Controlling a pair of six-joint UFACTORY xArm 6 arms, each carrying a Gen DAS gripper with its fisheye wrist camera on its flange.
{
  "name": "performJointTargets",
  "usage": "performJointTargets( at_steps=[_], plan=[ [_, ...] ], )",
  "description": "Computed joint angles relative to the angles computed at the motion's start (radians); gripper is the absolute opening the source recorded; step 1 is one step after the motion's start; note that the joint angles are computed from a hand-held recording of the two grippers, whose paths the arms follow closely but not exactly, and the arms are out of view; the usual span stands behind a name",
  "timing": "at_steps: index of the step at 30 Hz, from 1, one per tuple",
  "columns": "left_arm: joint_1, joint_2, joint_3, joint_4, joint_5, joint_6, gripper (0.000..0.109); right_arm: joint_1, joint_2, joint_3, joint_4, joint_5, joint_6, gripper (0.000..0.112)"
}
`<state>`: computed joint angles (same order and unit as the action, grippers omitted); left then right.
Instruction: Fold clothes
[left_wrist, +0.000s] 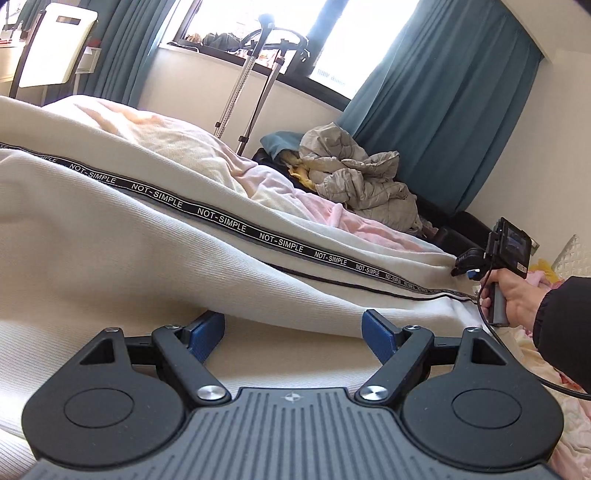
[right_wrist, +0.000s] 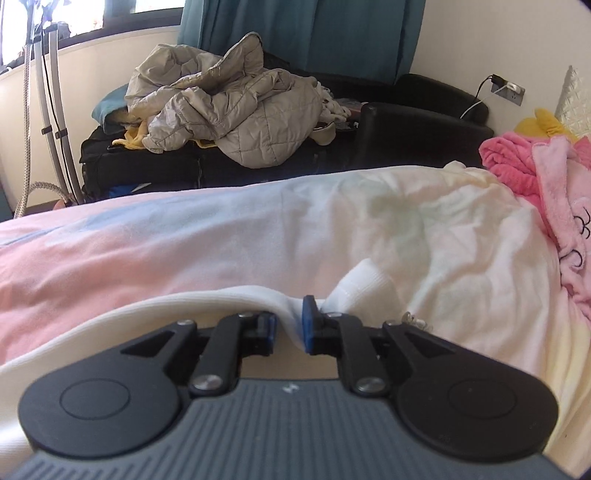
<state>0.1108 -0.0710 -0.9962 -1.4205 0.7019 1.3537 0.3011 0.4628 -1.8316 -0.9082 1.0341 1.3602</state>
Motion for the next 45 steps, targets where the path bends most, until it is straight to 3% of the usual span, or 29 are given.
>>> performJointTargets(
  at_steps=[1, 2, 9, 16, 21, 24, 31, 33, 35, 38, 41, 45],
  plan=[
    [0.0, -0.008, 0.007, 0.003, -0.004, 0.005, 0.084, 0.014, -0.045, 0.048, -0.015, -0.01, 0.055, 0.047],
    [-0.005, -0.017, 0.015, 0.006, -0.017, 0.012, 0.084, 0.034, -0.094, 0.099, -0.032, -0.014, 0.11, 0.051],
    [-0.014, -0.137, 0.108, 0.118, -0.092, 0.025, 0.084, 0.231, -0.466, 0.512, -0.073, -0.046, 0.458, 0.052],
    [0.041, -0.3, 0.202, 0.202, -0.04, -0.029, 0.084, 0.496, -0.619, 0.615, -0.055, 0.189, 0.511, 0.052],
    [0.096, -0.405, 0.245, 0.285, 0.0, -0.117, 0.084, 0.628, -0.642, 0.602, -0.026, 0.315, 0.462, 0.052],
    [0.167, -0.456, 0.268, 0.294, 0.04, -0.165, 0.085, 0.693, -0.66, 0.618, -0.054, 0.373, 0.496, 0.06],
    [0.389, -0.449, 0.18, 0.408, 0.227, -0.358, 0.087, 0.724, -0.795, 0.762, 0.005, 0.391, 0.769, 0.061],
    [0.433, -0.444, 0.156, 0.395, 0.243, -0.351, 0.09, 0.739, -0.788, 0.757, 0.029, 0.446, 0.785, 0.061],
    [0.468, -0.439, 0.139, 0.387, 0.245, -0.344, 0.091, 0.763, -0.721, 0.691, 0.075, 0.575, 0.748, 0.063],
    [0.508, -0.421, 0.119, 0.399, 0.234, -0.368, 0.091, 0.769, -0.726, 0.719, 0.089, 0.569, 0.804, 0.063],
    [0.547, -0.378, 0.088, 0.418, 0.235, -0.469, 0.091, 0.768, -0.743, 0.75, 0.088, 0.557, 0.859, 0.068],
    [0.608, -0.328, 0.052, 0.39, 0.303, -0.573, 0.092, 0.772, -0.743, 0.754, 0.094, 0.621, 0.918, 0.078]
  ],
)
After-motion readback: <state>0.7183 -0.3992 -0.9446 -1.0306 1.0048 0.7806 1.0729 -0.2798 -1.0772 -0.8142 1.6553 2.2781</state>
